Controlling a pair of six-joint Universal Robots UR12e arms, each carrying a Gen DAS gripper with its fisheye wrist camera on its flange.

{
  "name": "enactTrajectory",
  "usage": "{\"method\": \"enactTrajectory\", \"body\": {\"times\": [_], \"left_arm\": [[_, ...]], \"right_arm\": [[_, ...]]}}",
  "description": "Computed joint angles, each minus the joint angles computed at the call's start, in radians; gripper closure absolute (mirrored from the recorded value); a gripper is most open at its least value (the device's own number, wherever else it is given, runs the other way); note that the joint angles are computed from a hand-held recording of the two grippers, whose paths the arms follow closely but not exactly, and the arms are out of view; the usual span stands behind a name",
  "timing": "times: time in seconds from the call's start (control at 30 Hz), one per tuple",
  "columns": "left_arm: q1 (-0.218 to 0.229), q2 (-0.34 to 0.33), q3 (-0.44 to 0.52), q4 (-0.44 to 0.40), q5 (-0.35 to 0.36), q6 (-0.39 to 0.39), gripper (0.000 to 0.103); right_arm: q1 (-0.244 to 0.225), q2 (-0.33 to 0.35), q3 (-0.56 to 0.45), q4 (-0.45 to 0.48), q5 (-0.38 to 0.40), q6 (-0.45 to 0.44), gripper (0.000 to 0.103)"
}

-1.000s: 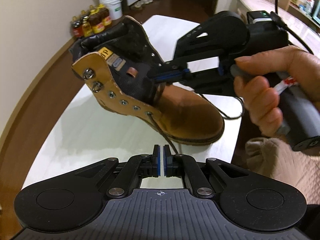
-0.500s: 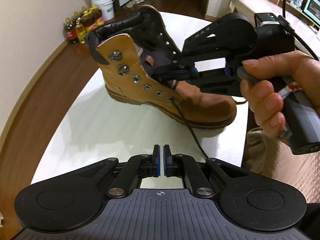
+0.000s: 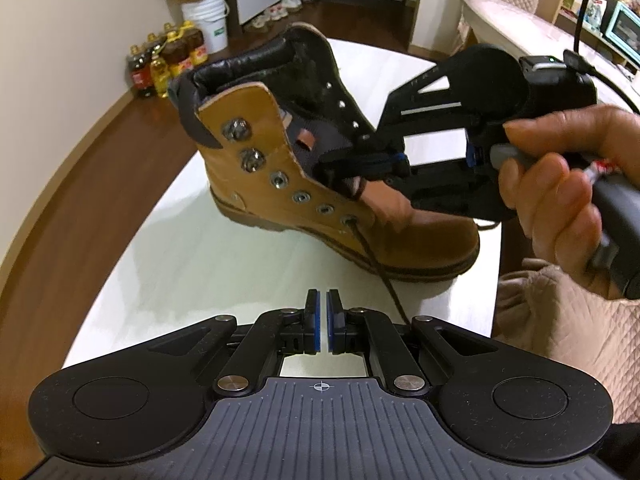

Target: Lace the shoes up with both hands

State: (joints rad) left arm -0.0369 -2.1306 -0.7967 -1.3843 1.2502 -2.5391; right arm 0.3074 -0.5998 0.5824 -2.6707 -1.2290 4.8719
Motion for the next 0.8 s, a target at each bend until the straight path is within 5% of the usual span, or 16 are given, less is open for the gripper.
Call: {"method": "enactTrajectory", "body": {"times": [0.27,0.57,0.8], "left_arm": [[-0.005,0.004,-0.011,-0.002,0.006,-0.007,0.1],[-0.012,-0.022,0.006,0.067,-0.007,-0.03,0.099],[-0.016,-0.047,0.028,0.093,-0.006,-0.025,0.092]], "right_arm": [[-0.01,0.018,-0.023,-0.001,0.068,0.067,0.1],[-0.014,0.063,-0.204,0.312,0.109,-0.352,0.1],[-0.016,0.084,-0.261,0.382,0.15,-0.454,0.1]]}}
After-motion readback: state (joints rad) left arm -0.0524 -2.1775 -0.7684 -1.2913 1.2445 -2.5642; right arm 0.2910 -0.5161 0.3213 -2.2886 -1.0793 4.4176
